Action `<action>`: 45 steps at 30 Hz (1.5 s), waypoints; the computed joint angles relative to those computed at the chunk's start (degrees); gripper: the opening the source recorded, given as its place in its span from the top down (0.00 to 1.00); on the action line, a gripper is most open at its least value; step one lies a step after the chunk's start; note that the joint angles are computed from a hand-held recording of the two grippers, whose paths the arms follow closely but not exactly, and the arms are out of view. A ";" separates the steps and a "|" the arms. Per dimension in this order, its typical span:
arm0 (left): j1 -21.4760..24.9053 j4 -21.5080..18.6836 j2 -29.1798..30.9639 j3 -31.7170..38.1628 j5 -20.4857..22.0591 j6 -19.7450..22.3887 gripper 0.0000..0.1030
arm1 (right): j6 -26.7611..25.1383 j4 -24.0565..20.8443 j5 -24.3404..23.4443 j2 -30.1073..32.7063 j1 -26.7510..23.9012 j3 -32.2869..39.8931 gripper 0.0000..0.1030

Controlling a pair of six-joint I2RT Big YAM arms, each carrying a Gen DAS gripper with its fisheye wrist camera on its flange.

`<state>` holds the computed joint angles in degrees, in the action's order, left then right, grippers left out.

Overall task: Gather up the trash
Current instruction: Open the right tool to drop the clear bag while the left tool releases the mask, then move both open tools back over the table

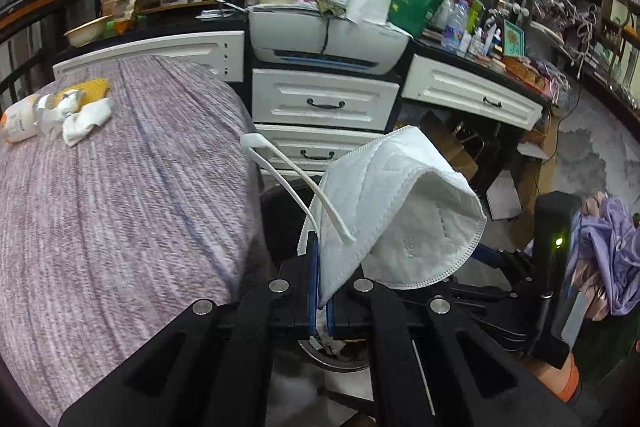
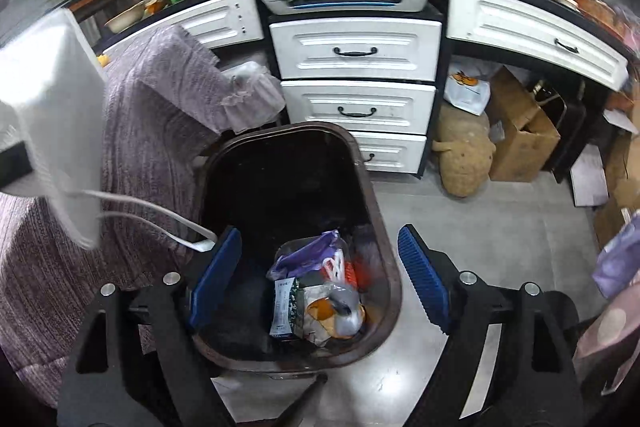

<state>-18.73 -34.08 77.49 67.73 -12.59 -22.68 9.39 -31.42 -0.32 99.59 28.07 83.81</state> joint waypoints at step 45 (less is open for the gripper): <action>-3.21 -4.91 12.84 7.16 5.10 2.95 0.18 | 5.57 3.15 4.34 -4.77 -4.95 -5.80 0.17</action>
<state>-21.95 -39.00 90.32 74.88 -7.49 -19.73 14.96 -28.27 4.02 94.82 23.12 78.02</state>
